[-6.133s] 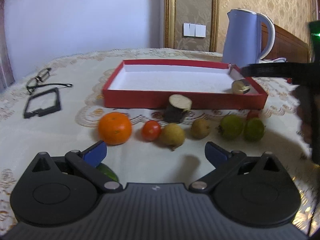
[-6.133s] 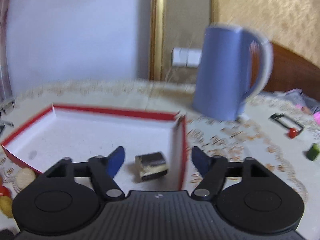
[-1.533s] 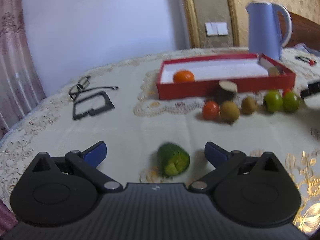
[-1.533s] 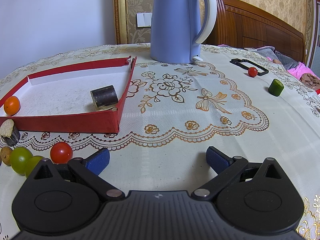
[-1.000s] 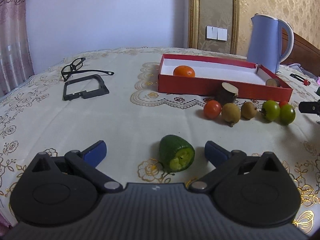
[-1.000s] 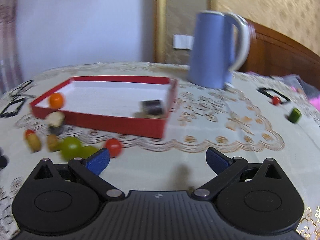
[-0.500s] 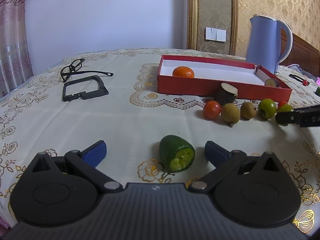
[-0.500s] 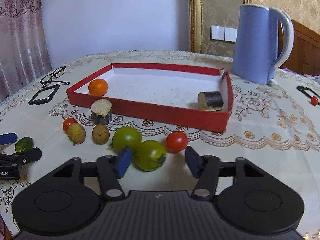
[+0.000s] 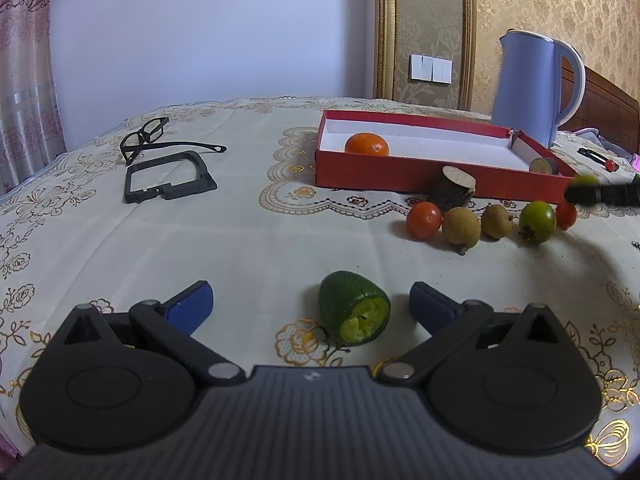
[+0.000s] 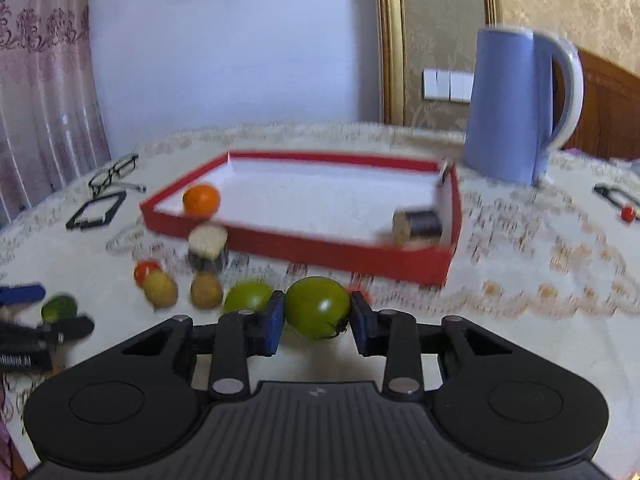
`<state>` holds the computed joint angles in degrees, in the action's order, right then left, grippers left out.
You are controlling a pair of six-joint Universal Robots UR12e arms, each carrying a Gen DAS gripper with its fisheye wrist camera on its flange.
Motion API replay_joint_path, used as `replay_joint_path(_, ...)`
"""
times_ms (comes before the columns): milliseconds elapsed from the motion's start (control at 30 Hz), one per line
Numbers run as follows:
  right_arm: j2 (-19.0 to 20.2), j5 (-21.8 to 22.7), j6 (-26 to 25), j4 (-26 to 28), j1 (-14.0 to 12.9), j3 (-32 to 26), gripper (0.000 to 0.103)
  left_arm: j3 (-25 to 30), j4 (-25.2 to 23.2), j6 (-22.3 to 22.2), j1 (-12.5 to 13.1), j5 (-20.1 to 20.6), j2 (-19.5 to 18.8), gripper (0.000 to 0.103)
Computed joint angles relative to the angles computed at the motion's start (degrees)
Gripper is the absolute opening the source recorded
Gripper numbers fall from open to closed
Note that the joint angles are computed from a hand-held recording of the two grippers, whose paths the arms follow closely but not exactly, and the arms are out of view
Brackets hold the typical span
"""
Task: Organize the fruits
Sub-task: 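Carry the green tomato into the red box and release it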
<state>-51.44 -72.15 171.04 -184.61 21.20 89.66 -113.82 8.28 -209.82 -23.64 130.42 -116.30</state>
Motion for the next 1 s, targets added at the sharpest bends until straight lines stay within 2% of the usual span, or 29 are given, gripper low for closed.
replay_joint_path(100,1.23,-2.66,-1.39,-1.27,0.58,-2.79,0.034,0.00,0.09,0.08,0.01,-0.01,-0.01,0.103)
replay_joint_path(233,4.44,-6.85,-3.10,1.54,1.79,-9.17,0.034,0.00,0.09,0.07,0.00,-0.01,-0.02,0.103)
replay_joint_path(367,7.56,-8.78,-3.14,7.80,2.48,-15.38,0.034,0.00,0.10,0.08,0.01,-0.04,-0.01,0.103)
replay_joint_path(533,10.46,-11.55,-3.53,13.92,3.41,-20.36,0.034,0.00,0.15,0.14,0.04,-0.03,-0.02,0.103)
replay_joint_path(733,10.60,-10.19,-2.28,13.06,3.05,-20.03,0.035,0.04,0.11,0.10,0.01,-0.04,-0.03,0.103)
replay_joint_path(833,9.78,-9.00,-0.93,12.78,2.57,-18.90,0.044,0.03,0.16,0.16,0.03,-0.04,-0.04,0.103)
replay_joint_path(1000,7.16,-7.04,2.66,5.14,1.37,-13.41,0.047,0.07,0.03,0.08,0.03,-0.05,-0.04,0.103)
